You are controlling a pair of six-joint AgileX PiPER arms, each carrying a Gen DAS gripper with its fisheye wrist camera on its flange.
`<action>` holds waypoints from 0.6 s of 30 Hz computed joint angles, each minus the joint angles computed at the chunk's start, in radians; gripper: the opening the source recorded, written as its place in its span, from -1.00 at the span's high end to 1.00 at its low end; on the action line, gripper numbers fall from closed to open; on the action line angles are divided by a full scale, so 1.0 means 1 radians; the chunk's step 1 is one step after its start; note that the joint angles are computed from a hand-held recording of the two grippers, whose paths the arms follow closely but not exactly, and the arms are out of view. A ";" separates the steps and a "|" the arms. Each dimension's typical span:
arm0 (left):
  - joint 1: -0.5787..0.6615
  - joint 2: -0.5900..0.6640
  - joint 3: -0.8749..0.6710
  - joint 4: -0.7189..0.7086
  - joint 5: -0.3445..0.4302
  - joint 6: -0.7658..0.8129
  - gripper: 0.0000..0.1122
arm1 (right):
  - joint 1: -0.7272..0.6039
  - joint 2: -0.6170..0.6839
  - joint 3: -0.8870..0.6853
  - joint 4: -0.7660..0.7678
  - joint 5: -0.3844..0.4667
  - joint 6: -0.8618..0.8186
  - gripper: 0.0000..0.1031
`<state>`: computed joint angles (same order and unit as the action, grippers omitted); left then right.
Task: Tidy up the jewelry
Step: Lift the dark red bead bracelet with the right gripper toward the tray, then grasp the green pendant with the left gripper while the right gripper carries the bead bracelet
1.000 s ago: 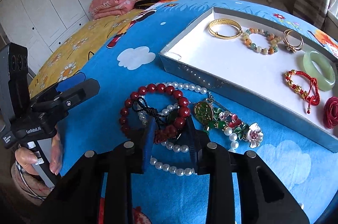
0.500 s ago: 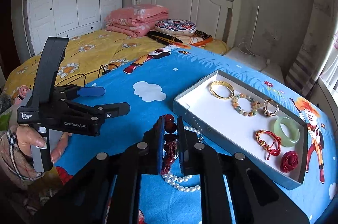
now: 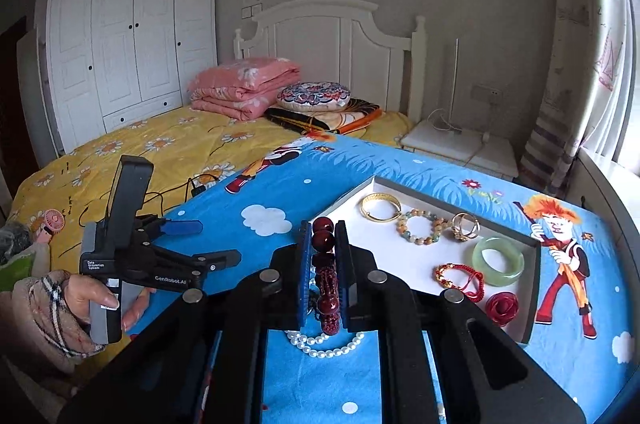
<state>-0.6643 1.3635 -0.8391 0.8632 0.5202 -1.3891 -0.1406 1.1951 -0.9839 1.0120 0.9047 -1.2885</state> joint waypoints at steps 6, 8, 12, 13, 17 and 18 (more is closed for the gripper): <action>-0.130 0.080 -0.092 0.059 0.006 0.044 -0.62 | -0.176 0.028 -0.018 0.031 0.087 -0.032 0.76; -0.167 0.151 -0.176 0.023 0.054 0.161 -0.45 | -0.211 0.041 -0.016 0.033 0.098 -0.041 0.76; -0.173 0.282 -0.326 -0.142 0.103 0.482 -0.04 | -0.267 0.057 0.003 0.047 0.117 -0.073 0.76; -0.160 0.305 -0.351 -0.208 0.098 0.571 0.12 | -0.280 0.063 0.003 0.052 0.123 -0.079 0.76; -0.133 0.358 -0.408 -0.314 0.093 0.731 0.37 | -0.313 0.082 0.008 0.070 0.141 -0.098 0.76; -0.125 0.361 -0.412 -0.342 0.084 0.765 0.51 | -0.320 0.086 0.008 0.073 0.145 -0.102 0.76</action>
<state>-0.7889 1.7245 -1.2514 0.5214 0.6041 -0.6242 -0.4605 1.2808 -0.9759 1.0850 1.0497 -1.3902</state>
